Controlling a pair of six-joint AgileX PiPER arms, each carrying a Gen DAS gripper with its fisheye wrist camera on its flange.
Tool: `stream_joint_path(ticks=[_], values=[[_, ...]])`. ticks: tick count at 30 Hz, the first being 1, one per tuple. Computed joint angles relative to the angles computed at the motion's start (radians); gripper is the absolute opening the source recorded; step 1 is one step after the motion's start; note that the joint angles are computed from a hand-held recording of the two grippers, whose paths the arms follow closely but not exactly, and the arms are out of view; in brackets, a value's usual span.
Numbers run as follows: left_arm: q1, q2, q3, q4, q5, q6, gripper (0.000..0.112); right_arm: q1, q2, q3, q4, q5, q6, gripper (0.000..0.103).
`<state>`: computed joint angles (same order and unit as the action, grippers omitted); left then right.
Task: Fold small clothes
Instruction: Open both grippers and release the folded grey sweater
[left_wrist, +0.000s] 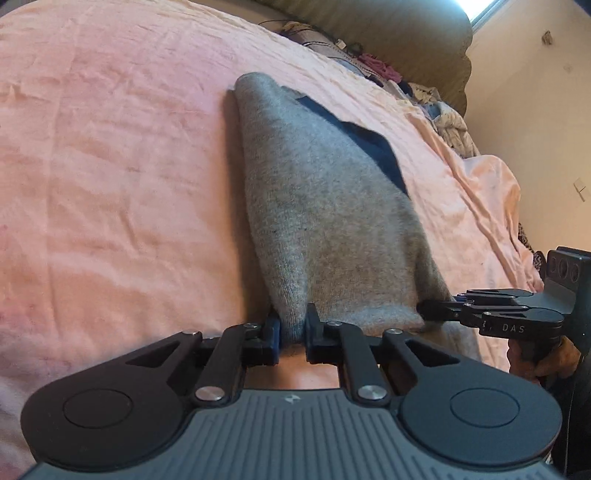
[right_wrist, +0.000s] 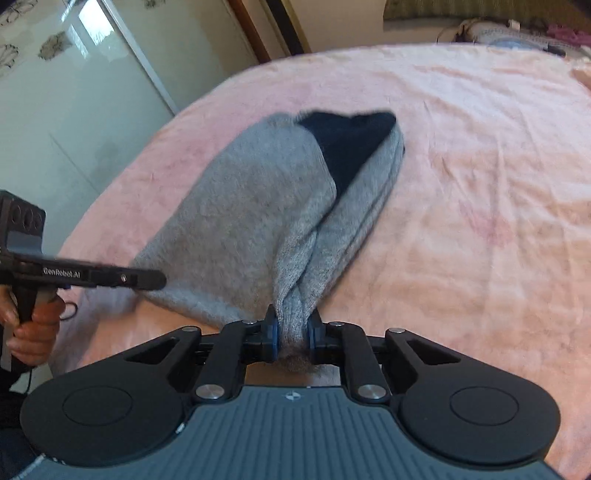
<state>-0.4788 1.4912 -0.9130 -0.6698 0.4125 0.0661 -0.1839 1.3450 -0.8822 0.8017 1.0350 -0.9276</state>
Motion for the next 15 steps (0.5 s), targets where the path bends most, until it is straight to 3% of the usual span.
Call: stream_joint_path(ticks=[2,4,5,6,8,11,13,14,15], values=[[0.034,-0.013,-0.011,-0.044,0.057,0.059,0.014,-0.043,0.019,-0.029,0.021,0.062,-0.005,0.035],[0.065,-0.042,-0.032,-0.04,0.106,0.084,0.028,-0.101,0.04,-0.064,0.083,0.087,0.009,0.076],[0.073,-0.065,-0.034,-0.036,0.092,0.096,0.042,-0.137,0.059,-0.079,0.142,0.092,-0.015,0.082],[0.075,-0.08,-0.041,-0.023,0.062,0.096,0.07,-0.162,0.11,-0.118,0.204,0.095,-0.019,0.085],[0.061,-0.066,-0.081,0.089,-0.035,-0.004,0.091,-0.162,0.221,-0.218,0.27,0.068,0.049,0.084],[0.063,0.098,-0.248,0.227,-0.052,-0.145,0.09,-0.087,0.413,-0.424,0.264,-0.017,0.214,0.081],[0.064,0.254,-0.411,0.319,0.009,-0.27,0.09,-0.034,0.541,-0.573,0.218,-0.017,0.316,0.076],[0.055,0.325,-0.497,0.398,0.053,-0.347,0.085,0.0,0.605,-0.643,0.183,-0.026,0.372,0.074],[0.035,0.389,-0.58,0.493,0.091,-0.417,0.071,0.028,0.641,-0.679,0.179,-0.04,0.389,0.062]])
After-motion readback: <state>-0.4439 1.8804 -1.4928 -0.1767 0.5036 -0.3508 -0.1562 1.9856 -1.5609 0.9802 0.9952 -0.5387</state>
